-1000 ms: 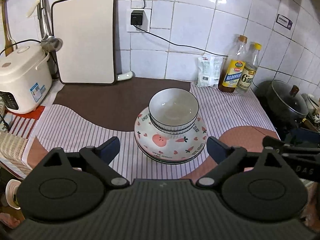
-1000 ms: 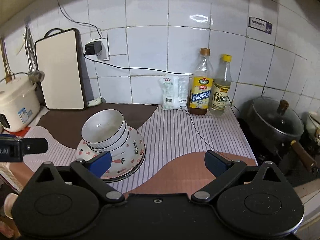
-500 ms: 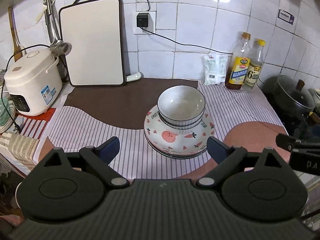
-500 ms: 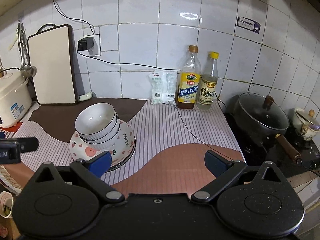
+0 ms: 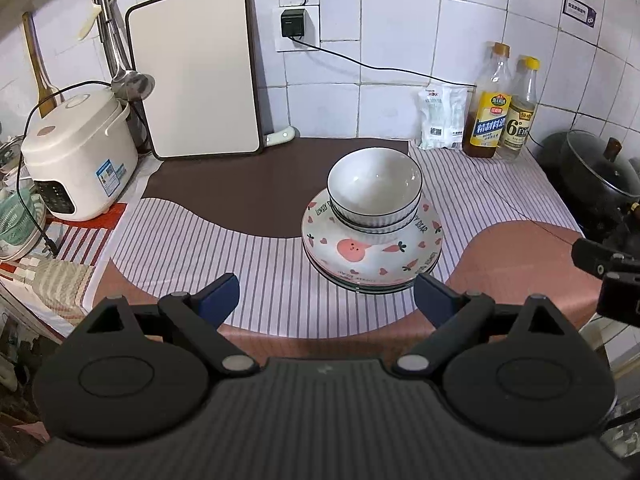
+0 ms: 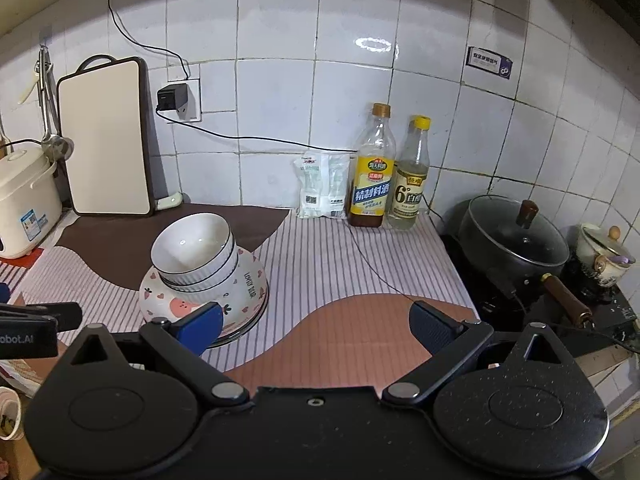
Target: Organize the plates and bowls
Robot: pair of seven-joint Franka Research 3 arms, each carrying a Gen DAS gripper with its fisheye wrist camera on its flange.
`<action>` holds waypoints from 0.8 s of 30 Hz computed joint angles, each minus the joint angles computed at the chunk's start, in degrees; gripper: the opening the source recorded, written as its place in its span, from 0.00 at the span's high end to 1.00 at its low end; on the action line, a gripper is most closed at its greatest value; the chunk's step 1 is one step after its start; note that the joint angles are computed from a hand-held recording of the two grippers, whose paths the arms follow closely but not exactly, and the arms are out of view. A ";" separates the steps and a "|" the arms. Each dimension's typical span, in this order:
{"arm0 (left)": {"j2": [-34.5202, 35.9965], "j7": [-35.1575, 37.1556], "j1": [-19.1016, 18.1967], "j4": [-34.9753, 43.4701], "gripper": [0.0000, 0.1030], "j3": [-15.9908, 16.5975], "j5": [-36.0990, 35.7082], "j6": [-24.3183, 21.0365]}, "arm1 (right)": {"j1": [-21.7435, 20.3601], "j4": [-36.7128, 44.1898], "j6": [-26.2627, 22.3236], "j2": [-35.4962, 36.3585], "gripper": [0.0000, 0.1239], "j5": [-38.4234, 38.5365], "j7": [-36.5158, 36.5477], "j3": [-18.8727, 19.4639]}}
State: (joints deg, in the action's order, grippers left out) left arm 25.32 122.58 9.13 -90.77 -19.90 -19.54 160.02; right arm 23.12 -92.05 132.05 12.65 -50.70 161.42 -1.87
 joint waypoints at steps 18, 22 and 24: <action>0.14 -1.82 -0.70 0.03 0.08 0.99 1.02 -0.98 | 0.99 -0.09 -2.42 0.78 0.18 -2.67 1.30 -0.08; 0.27 -0.97 -0.13 0.14 0.08 0.30 0.56 -1.35 | 1.37 0.22 -3.11 1.12 0.18 -3.80 1.50 -0.11; 0.18 -0.40 0.05 -0.08 0.08 0.04 0.18 -1.22 | 1.53 0.13 -3.31 1.10 0.18 -4.43 1.78 -0.17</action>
State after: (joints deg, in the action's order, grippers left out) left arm 25.51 122.18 9.18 -90.86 -19.87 -19.35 158.80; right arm 24.65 -91.93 128.75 13.75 -55.14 163.20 -2.04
